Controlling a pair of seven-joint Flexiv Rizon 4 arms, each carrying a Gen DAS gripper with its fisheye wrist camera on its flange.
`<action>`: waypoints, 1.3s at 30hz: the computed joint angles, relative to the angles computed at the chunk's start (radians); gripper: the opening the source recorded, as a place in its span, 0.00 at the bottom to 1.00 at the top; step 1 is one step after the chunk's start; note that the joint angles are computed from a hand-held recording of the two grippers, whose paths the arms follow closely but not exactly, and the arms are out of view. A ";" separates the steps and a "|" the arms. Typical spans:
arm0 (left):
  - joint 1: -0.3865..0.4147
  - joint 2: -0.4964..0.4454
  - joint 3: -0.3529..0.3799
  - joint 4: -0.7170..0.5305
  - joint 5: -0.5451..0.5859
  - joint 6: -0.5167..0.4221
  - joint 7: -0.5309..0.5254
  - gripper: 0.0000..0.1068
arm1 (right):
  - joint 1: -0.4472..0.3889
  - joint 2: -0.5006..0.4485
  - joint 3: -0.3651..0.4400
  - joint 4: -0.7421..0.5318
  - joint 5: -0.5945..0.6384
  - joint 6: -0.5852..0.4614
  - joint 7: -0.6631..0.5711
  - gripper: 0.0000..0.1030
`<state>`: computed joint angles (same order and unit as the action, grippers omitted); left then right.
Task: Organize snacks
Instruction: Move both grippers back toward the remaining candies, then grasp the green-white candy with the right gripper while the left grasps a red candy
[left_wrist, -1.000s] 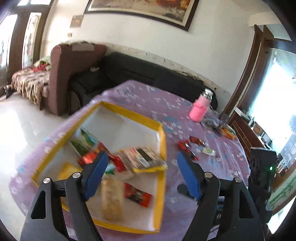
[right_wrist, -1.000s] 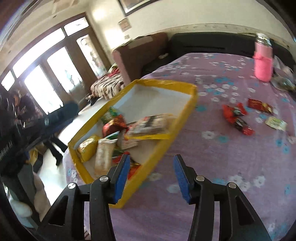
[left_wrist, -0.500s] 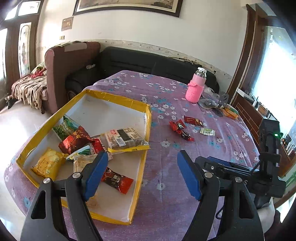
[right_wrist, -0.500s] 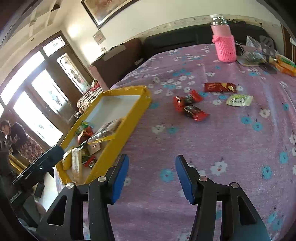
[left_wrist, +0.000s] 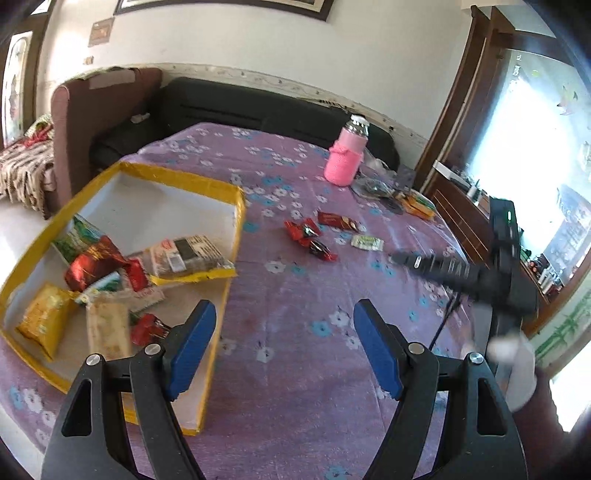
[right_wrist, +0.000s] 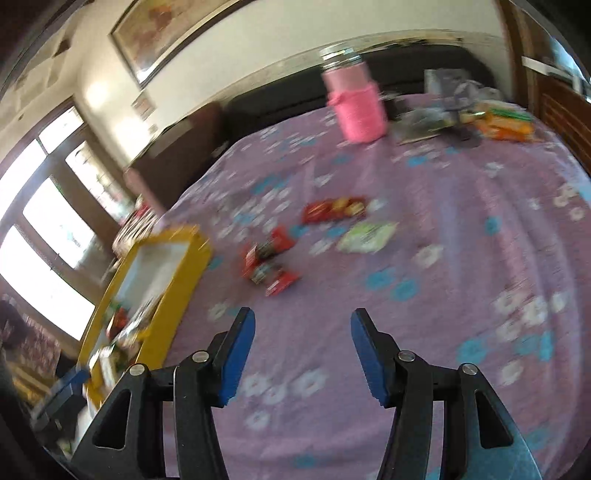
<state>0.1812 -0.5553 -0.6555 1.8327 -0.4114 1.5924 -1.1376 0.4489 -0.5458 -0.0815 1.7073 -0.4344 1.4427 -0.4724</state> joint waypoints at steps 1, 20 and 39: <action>0.003 -0.006 -0.007 -0.002 0.001 -0.007 0.005 0.72 | -0.008 -0.001 -0.006 -0.008 0.007 -0.011 0.008 0.55; 0.015 -0.052 -0.031 -0.032 -0.103 -0.109 0.131 0.72 | -0.074 -0.313 0.050 -0.507 0.103 -0.417 -0.127 0.52; -0.440 -0.240 0.468 -0.572 -0.001 -0.485 -0.092 0.72 | -0.096 -0.138 0.070 -0.102 0.135 0.092 -0.079 0.21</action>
<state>-0.2590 -0.7948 -0.1877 1.2609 -0.4122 1.1071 -1.2294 0.3526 -0.6841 -0.0112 1.6050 -0.2989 1.5345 -0.5514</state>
